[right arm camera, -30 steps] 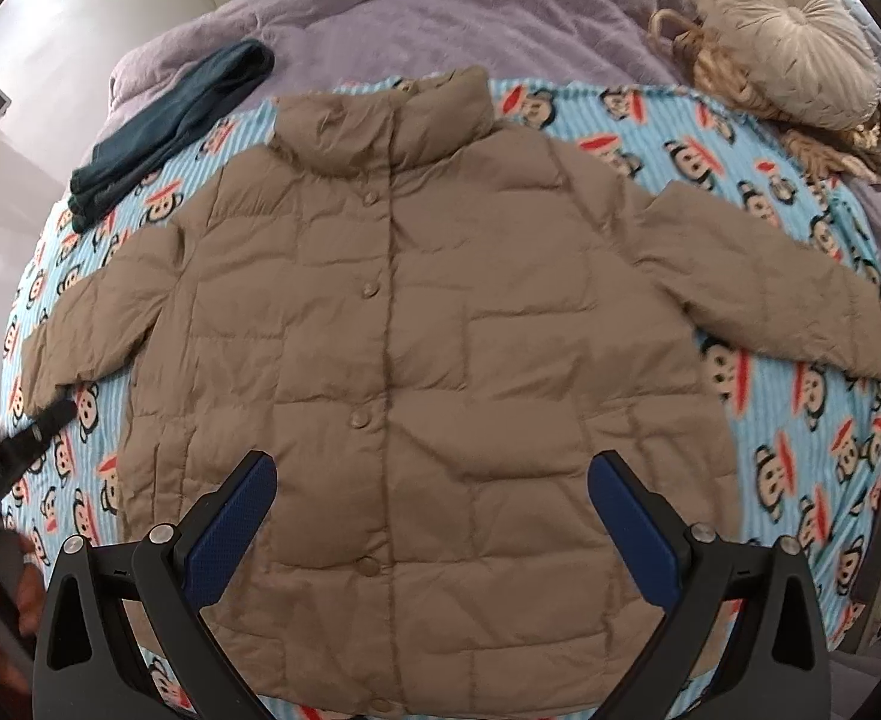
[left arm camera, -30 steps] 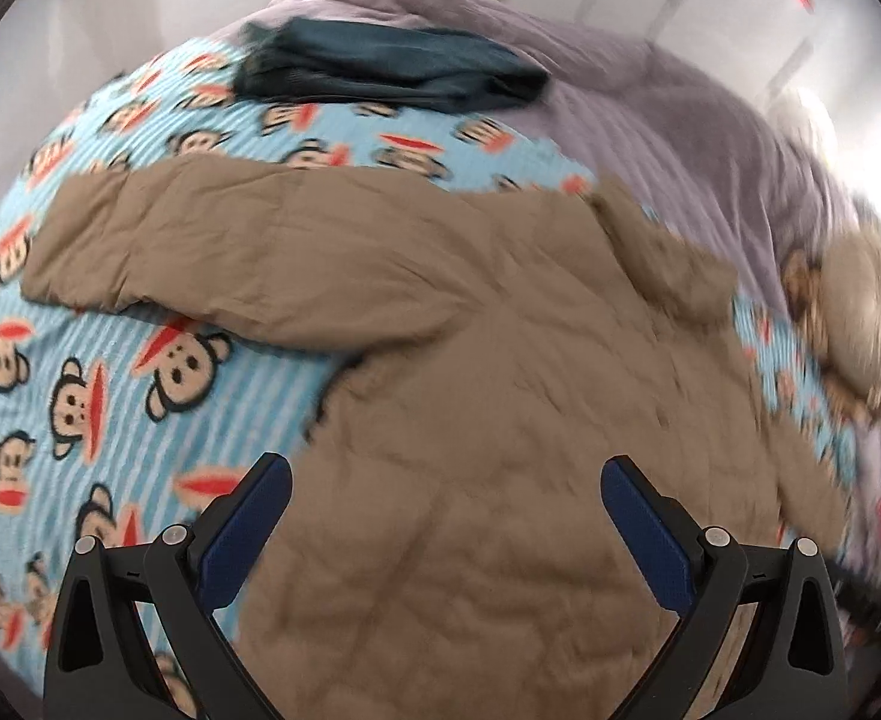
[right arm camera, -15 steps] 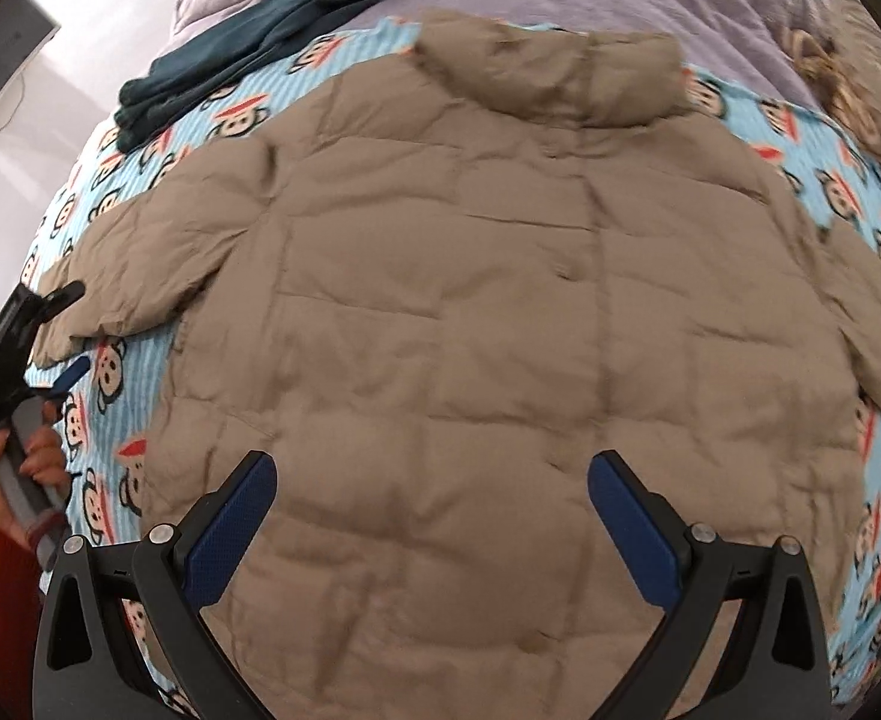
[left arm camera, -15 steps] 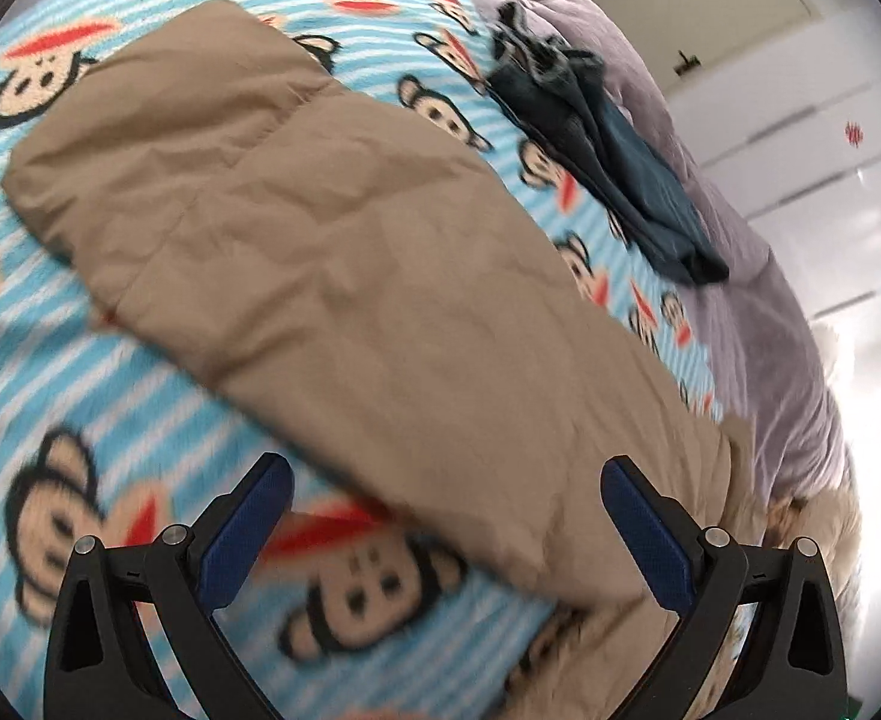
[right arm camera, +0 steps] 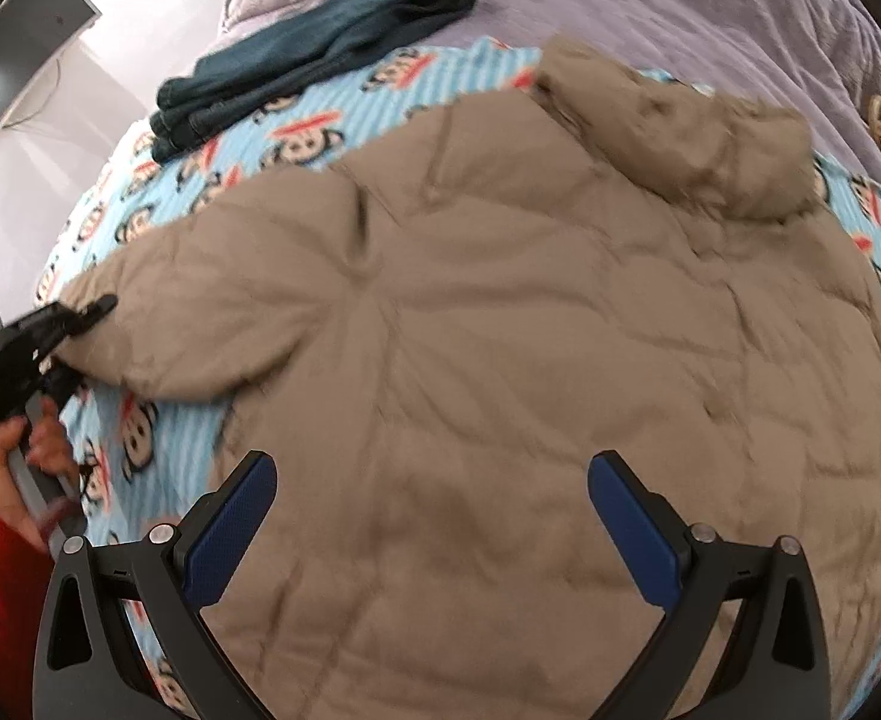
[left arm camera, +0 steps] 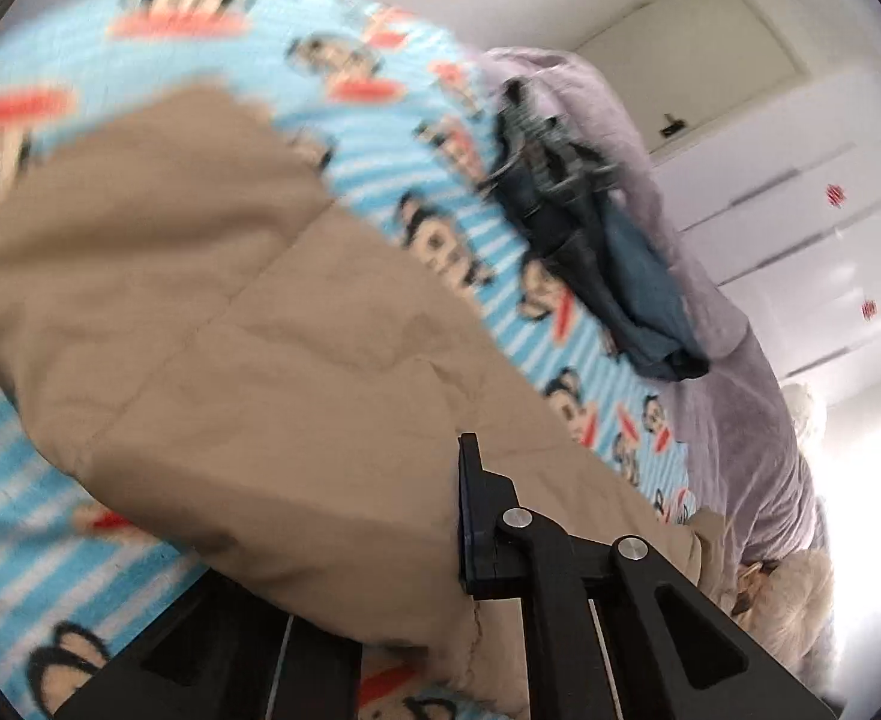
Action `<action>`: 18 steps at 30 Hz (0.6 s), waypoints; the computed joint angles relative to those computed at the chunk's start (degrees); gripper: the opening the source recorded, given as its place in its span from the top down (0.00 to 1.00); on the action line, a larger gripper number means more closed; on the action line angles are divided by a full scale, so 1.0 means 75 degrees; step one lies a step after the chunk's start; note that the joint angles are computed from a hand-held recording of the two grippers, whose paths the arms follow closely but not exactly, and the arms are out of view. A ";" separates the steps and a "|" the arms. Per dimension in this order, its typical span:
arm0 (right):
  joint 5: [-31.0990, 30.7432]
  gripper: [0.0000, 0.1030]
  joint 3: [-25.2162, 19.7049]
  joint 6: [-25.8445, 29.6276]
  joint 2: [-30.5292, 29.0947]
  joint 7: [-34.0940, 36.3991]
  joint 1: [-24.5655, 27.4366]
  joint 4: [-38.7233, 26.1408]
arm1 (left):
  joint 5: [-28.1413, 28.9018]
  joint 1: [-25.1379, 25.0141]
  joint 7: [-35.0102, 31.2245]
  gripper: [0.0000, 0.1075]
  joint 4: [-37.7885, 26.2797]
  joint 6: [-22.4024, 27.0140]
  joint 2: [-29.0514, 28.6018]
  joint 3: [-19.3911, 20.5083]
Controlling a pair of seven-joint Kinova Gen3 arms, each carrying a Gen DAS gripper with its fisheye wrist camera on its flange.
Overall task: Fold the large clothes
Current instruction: 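Grasp the jacket sleeve with the left tool and lift it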
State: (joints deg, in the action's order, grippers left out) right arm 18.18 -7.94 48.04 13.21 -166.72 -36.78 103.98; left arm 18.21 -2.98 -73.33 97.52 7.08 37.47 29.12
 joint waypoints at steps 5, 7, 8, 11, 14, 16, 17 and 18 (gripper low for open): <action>0.0196 0.29 0.0616 -0.1396 0.0178 0.0085 -0.0149 0.0213 | -0.0441 0.0511 -0.0302 0.90 0.0043 -0.0048 -0.0844 -0.0346; -0.0260 0.69 0.0222 -0.2018 0.0418 0.0492 0.0526 0.0179 | -0.0561 0.0646 -0.0457 0.90 0.0076 -0.0061 -0.1133 -0.0387; -0.0492 0.73 -0.0041 -0.2328 0.0526 0.0674 0.0880 0.0227 | -0.0628 0.0769 -0.0532 0.90 0.0046 -0.0036 -0.1265 -0.0434; -0.1407 0.77 -0.0595 -0.3260 0.0958 0.1286 0.1752 0.0333 | -0.0805 0.1127 -0.0830 0.90 -0.0103 0.0125 -0.1588 -0.0534; -0.1965 0.77 -0.0263 -0.4018 0.1362 0.2026 0.1527 0.0394 | -0.0909 0.1420 -0.1341 0.90 -0.0466 0.0488 -0.1661 -0.0378; -0.2139 0.77 -0.0265 -0.4030 0.1605 0.2333 0.1494 0.0237 | -0.0933 0.1833 -0.1607 0.90 -0.0788 0.0781 -0.1604 -0.0453; -0.2285 0.77 -0.0370 -0.3984 0.1714 0.2547 0.1608 0.0150 | -0.0951 0.2053 -0.1751 0.90 -0.0996 0.0943 -0.1534 -0.0471; -0.2555 0.77 -0.0580 -0.4024 0.1807 0.2853 0.1864 0.0123 | -0.0971 0.2252 -0.1949 0.90 -0.1229 0.1068 -0.1425 -0.0423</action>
